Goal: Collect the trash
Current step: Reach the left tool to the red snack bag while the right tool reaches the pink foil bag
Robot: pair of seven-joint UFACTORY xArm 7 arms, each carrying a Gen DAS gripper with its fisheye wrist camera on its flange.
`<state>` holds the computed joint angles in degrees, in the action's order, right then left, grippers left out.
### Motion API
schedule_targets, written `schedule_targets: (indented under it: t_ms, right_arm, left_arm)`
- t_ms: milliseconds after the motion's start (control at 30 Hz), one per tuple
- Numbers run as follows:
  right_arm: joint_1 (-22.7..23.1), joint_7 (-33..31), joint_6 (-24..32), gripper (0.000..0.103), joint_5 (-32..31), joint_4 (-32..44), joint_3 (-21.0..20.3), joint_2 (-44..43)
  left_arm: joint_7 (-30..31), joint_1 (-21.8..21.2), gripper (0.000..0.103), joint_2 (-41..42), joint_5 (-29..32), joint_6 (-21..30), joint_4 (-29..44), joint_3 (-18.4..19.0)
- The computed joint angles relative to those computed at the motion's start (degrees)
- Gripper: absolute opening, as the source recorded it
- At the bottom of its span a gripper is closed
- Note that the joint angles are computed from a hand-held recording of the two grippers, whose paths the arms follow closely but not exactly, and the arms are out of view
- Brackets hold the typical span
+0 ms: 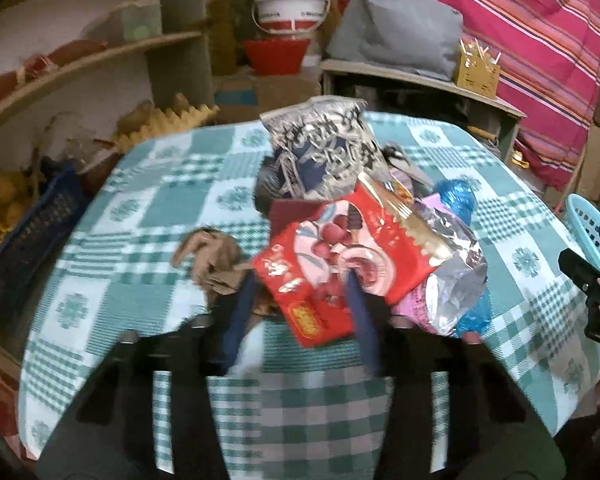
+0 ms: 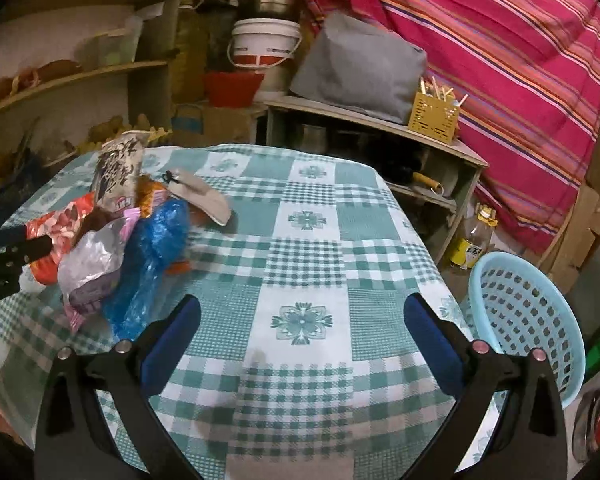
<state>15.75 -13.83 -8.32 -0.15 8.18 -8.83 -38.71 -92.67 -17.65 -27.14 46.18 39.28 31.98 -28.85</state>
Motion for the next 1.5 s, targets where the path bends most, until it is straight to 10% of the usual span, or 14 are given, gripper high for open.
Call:
schedule_targets:
  t_ms: [133, 533, 900, 967, 1033, 1200, 1500]
  right_arm:
    - [-0.14, 0.29, 0.23, 0.099, -0.13, -1.02, 0.96, -2.04]
    - [4.26, 5.55, 1.29, 0.099, -1.00, -3.89, 10.22, -7.05]
    - [15.42, 8.17, 2.99, 0.098, -0.40, -1.11, 4.79, 0.22]
    - [19.14, 7.95, 3.24, 0.088, 0.34, 0.48, 1.55, 2.93]
    - [22.78, 6.15, 3.50, 0.052, 0.66, 1.77, -2.25, 4.68]
    - [32.43, -1.30, 5.53, 0.013, 3.35, 3.09, -14.45, 2.30]
    - [26.61, -12.04, 12.98, 0.004, 6.69, 2.27, -18.48, -10.35]
  left_arm:
    - [-0.64, -0.27, 0.000, -0.84, 0.51, 0.63, 0.33, -0.58]
    - [-0.35, -1.47, 0.000, -14.31, -4.00, 7.95, -3.36, -4.14]
    - [3.01, -0.17, 0.000, -18.85, -10.28, 7.49, -7.86, -3.21]
    - [3.08, 0.35, 0.000, -18.94, -10.95, 6.99, -8.21, -3.30]
    - [3.41, 1.10, 0.001, -18.20, -11.25, 5.90, -8.16, -3.13]
    - [2.45, 3.37, 0.045, -15.73, -10.81, 4.12, -6.78, -4.23]
    - [-0.54, 6.48, 0.078, -9.67, -6.39, 0.99, -2.38, -6.85]
